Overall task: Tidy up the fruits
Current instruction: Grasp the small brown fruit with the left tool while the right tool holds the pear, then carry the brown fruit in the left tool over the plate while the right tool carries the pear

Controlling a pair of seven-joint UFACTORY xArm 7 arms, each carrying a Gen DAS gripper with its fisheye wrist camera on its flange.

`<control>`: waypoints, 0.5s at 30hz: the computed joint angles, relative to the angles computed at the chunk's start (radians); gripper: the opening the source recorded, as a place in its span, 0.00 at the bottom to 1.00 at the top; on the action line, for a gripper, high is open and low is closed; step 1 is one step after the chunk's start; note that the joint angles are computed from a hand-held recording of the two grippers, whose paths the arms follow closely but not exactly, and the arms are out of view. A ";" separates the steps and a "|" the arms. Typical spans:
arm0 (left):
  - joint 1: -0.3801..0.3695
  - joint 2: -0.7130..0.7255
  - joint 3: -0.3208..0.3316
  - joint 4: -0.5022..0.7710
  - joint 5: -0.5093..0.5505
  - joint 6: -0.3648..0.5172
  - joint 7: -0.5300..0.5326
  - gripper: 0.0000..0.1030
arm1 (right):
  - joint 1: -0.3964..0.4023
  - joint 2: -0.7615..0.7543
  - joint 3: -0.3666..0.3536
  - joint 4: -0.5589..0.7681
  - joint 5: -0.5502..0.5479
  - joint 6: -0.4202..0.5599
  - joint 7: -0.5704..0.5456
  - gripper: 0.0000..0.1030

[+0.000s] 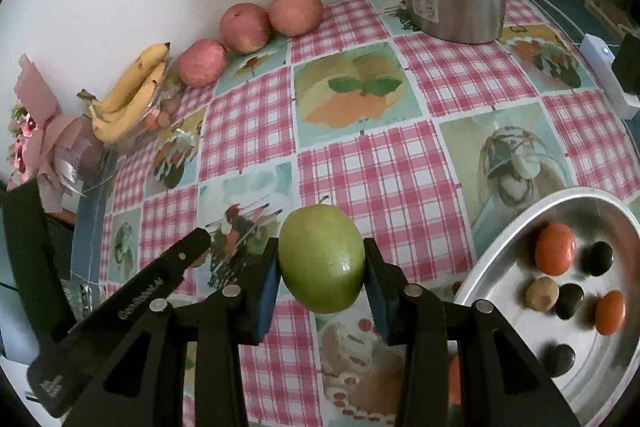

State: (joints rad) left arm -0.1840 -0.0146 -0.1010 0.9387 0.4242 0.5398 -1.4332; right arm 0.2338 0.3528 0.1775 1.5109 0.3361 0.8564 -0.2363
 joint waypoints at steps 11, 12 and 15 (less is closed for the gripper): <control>-0.019 -0.102 -0.063 0.003 0.023 0.087 -0.067 0.27 | -0.025 -0.127 -0.011 -0.130 0.052 -0.010 -0.065 0.40; -0.021 -0.103 -0.067 0.006 0.023 0.089 -0.069 0.27 | -0.028 -0.143 -0.014 -0.146 0.055 -0.011 -0.075 0.40; -0.031 -0.124 -0.084 0.002 0.021 0.104 -0.089 0.27 | -0.030 -0.176 -0.024 -0.178 0.057 -0.012 -0.086 0.40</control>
State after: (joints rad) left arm -0.2152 -0.1381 -0.1849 0.9408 0.4448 0.6435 -1.5217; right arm 0.2037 0.1771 0.1540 1.3330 0.3933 0.8447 -0.3224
